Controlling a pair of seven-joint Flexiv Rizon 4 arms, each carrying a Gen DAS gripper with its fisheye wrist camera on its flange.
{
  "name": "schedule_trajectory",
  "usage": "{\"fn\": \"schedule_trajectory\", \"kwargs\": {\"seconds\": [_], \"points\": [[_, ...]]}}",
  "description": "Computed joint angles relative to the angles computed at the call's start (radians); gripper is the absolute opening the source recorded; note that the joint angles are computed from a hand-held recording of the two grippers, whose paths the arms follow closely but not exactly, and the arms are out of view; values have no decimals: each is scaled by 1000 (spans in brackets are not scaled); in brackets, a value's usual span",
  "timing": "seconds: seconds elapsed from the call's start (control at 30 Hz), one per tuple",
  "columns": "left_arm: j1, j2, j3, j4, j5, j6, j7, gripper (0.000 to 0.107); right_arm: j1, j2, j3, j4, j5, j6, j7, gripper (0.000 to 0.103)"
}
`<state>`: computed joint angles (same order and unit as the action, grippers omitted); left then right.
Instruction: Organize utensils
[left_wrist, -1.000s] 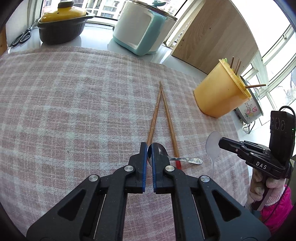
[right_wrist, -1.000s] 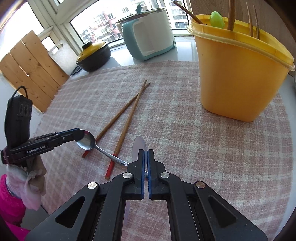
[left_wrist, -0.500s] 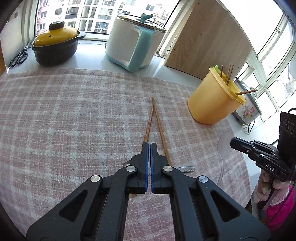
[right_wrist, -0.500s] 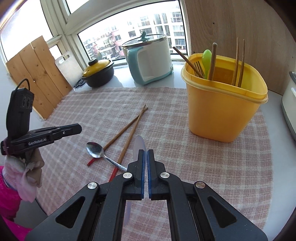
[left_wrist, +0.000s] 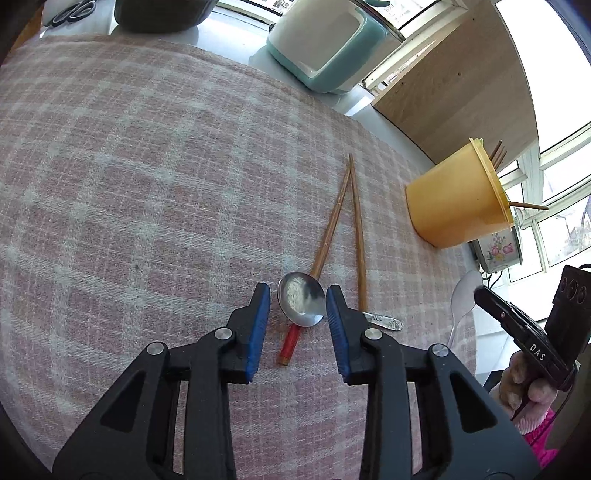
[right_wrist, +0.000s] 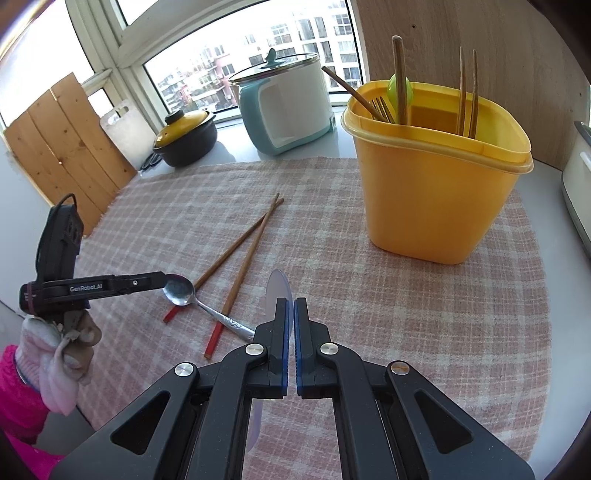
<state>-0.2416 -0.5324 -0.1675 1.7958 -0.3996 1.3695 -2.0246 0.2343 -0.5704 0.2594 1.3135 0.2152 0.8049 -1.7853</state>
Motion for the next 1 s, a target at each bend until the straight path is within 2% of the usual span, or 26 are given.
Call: {"fn": "schedule_trajectory", "kwargs": {"seconds": [0.07, 0.17, 0.37, 0.47, 0.53, 0.57, 0.6, 0.67, 0.77, 1.0], "points": [[-3, -8, -3, -3, 2, 6, 3, 11, 0, 0, -1, 0, 0, 0, 0, 1], [-24, -21, 28, -18, 27, 5, -14, 3, 1, 0, -1, 1, -1, -1, 1, 1], [-29, -34, 41, -32, 52, 17, -31, 1, 1, 0, -2, 3, -1, -3, 1, 1], [5, -42, -6, -21, 18, 44, -24, 2, 0, 1, -4, 7, -2, -2, 4, 1], [2, -46, 1, -27, 10, 30, -38, 13, 0, 2, -5, 9, -3, -2, 5, 1], [4, -51, -4, -28, 10, 43, -33, 13, 0, 3, -5, 10, -4, -2, 6, 1], [0, -55, 1, -32, 17, 47, -30, 13, 0, 3, -5, 10, -5, -2, 6, 1], [-1, -62, -4, -43, 27, 48, -10, 4, 0, 5, -7, 12, -8, -1, 8, 1], [-37, -59, 44, -68, 60, 29, -27, 0, 0, 7, -7, 14, -10, 4, 9, 1], [-85, -23, 115, -110, 149, 9, -37, 0, -6, 28, -8, 28, -11, 44, 0, 1]]}}
